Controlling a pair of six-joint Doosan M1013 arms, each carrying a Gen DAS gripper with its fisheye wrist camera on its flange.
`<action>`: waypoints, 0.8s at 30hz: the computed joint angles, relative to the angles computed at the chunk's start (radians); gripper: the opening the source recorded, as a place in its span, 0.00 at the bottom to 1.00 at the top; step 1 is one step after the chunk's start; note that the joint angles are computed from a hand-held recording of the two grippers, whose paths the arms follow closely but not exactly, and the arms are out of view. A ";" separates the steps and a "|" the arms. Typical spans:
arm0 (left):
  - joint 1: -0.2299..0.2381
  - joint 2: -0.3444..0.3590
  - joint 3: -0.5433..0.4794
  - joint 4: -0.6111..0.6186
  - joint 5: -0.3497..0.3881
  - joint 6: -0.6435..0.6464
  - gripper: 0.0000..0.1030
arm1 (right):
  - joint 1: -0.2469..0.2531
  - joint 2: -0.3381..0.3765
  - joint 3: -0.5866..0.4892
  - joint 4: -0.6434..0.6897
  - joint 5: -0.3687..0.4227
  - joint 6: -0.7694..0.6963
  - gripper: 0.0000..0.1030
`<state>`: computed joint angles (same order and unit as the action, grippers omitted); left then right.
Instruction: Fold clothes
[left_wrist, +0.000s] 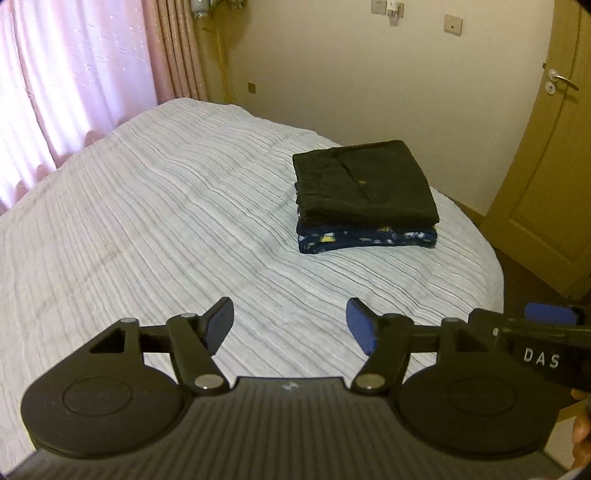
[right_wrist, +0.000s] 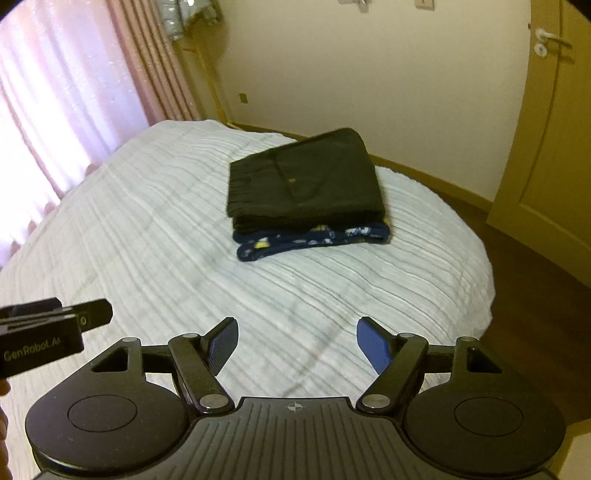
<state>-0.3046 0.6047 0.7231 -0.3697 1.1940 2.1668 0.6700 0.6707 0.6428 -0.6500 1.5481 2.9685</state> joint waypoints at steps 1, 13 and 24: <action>0.004 -0.012 0.015 -0.005 -0.002 0.007 0.63 | 0.010 0.012 -0.029 -0.005 0.026 -0.011 0.72; 0.017 -0.088 0.106 -0.035 0.016 0.064 0.65 | 0.063 0.023 -0.090 0.011 0.127 0.103 0.72; -0.010 -0.092 0.117 -0.006 0.021 0.057 0.65 | 0.058 0.012 -0.080 0.017 0.184 0.133 0.72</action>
